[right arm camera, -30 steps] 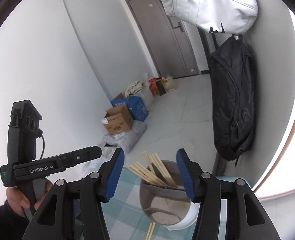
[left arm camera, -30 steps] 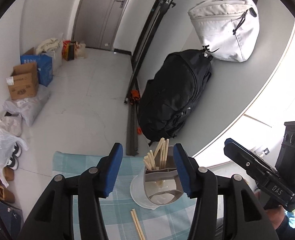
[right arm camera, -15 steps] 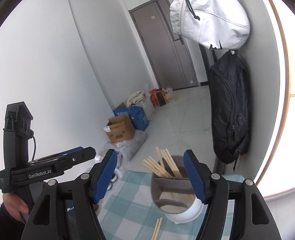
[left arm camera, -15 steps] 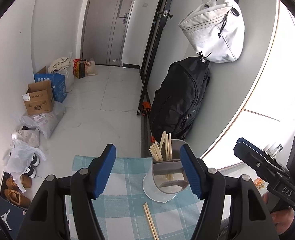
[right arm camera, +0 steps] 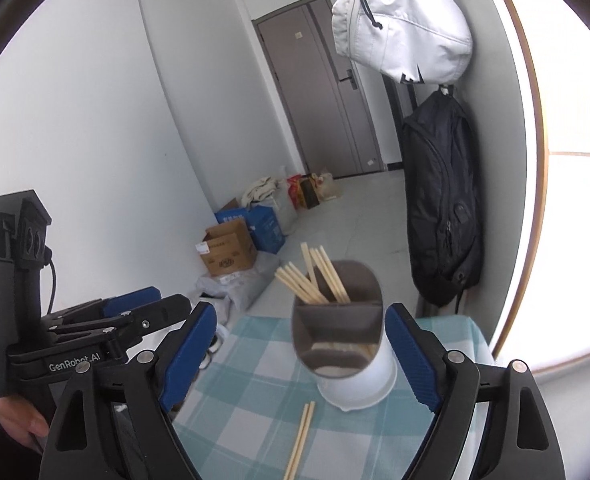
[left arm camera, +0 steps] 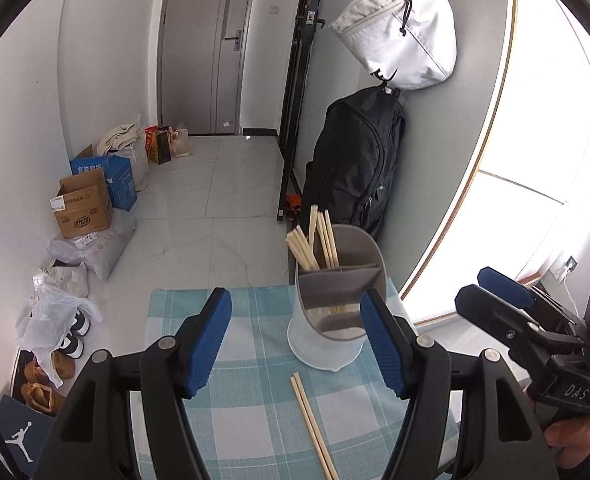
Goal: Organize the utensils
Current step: 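Lower both open grippers to the last chopsticks on the cloth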
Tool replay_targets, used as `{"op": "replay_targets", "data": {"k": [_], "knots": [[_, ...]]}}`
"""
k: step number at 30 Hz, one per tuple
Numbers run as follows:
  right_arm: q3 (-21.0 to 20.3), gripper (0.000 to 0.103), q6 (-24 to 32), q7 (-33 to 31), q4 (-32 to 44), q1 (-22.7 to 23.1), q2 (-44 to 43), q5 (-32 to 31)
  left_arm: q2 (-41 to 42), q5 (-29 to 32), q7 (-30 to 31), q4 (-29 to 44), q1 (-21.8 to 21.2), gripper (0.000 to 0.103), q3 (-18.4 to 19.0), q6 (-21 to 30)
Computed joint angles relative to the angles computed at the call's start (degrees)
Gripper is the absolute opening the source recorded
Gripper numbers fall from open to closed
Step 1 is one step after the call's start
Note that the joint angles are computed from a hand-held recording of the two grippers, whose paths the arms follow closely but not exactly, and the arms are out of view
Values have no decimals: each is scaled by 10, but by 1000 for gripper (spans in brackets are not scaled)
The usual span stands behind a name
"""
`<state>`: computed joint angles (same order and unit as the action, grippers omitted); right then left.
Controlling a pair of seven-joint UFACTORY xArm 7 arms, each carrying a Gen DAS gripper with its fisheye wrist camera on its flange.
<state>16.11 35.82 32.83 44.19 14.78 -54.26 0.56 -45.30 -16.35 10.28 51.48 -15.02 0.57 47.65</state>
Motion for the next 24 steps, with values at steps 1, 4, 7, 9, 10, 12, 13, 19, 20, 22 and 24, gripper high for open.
{"op": "replay_targets", "data": {"k": [1,4,7,9,10,12,13,19,20,22,24], "knots": [[3,87,3,1,-6,3,-4,1,-5,-1,-1,-8,0,62,0,-1],[16,87,16,6,-23,7,-12,-3,-24,1,-11,-38,5,63,-4,-1],[22,88,26,7,-34,17,-16,-4,-31,3,-20,-59,10,63,-1,-1],[32,89,37,11,-39,15,-18,-12,-31,6,-25,-72,15,63,-1,-8],[35,89,43,12,-41,15,-18,-14,-32,8,-27,-79,18,63,-1,-12],[33,89,50,15,-47,22,-16,-12,-33,13,-35,-92,26,63,0,-19],[33,89,54,16,-48,24,-13,-11,-30,12,-39,-96,28,63,2,-21],[42,89,88,22,-51,34,19,-15,-24,17,-35,-124,36,64,17,-40],[42,89,96,22,-48,37,30,-15,-26,14,-30,-131,34,67,23,-43],[37,89,106,18,-48,49,59,-8,-20,21,-28,-132,41,77,23,-39],[28,89,109,15,-49,61,87,3,-18,19,-27,-133,44,77,28,-40]]}}
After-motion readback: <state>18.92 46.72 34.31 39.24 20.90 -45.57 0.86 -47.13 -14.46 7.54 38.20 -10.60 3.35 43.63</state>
